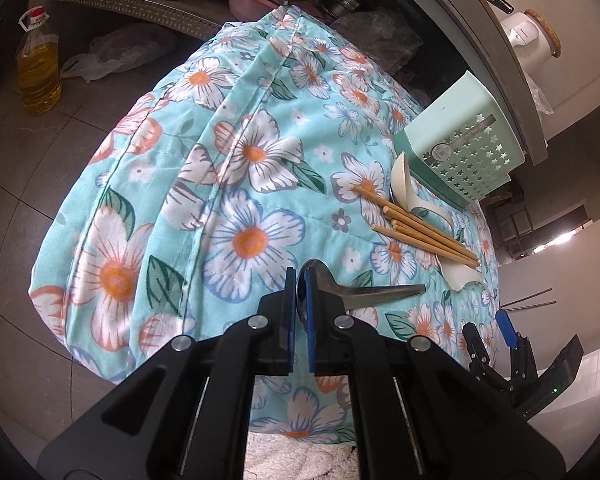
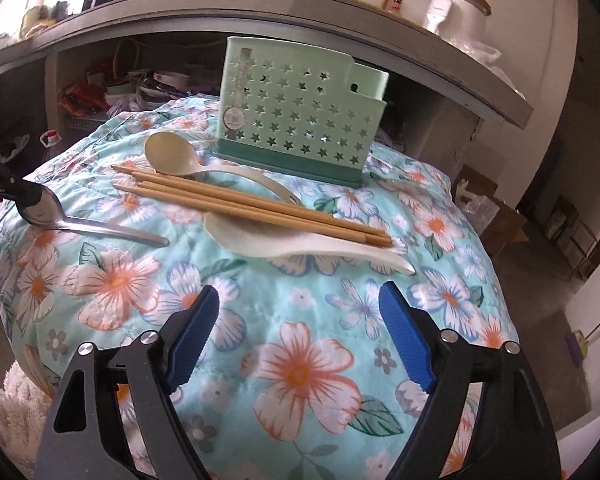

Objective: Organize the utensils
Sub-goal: 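Grasp the white spatula-spoon with the right gripper while the left gripper holds the metal spoon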

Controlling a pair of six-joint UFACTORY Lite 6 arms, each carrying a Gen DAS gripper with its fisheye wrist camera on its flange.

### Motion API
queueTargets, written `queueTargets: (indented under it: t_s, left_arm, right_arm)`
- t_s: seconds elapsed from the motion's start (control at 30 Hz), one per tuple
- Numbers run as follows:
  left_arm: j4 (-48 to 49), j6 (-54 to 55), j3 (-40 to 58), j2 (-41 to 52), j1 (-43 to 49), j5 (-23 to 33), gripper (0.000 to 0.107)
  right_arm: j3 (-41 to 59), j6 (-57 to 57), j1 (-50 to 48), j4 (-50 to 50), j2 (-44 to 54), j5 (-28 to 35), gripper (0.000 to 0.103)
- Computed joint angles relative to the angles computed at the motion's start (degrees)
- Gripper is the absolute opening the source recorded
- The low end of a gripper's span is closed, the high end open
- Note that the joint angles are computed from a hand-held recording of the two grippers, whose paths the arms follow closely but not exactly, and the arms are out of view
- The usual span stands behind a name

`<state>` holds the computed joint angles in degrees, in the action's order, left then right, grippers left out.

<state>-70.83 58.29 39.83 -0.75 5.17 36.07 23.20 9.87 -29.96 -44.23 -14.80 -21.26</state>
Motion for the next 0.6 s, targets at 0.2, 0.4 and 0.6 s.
queueTargets:
  t_s: [0.2, 0.4, 0.6]
  left_arm:
    - [0.1, 0.2, 0.5, 0.9, 0.4, -0.2, 0.004]
    - [0.2, -0.4, 1.4, 1.9, 0.2, -0.7, 0.004]
    - [0.4, -0.6, 1.8, 2.2, 0.1, -1.1, 0.004]
  right_arm:
    - [0.0, -28.6, 9.5, 26.9, 3.3, -1.1, 0.058]
    - [0.9, -46.8, 15.7, 43.9, 6.8, -3.4, 0.045]
    - [4.2, -57.5, 19.4, 55.5, 11.7, -3.6, 0.033]
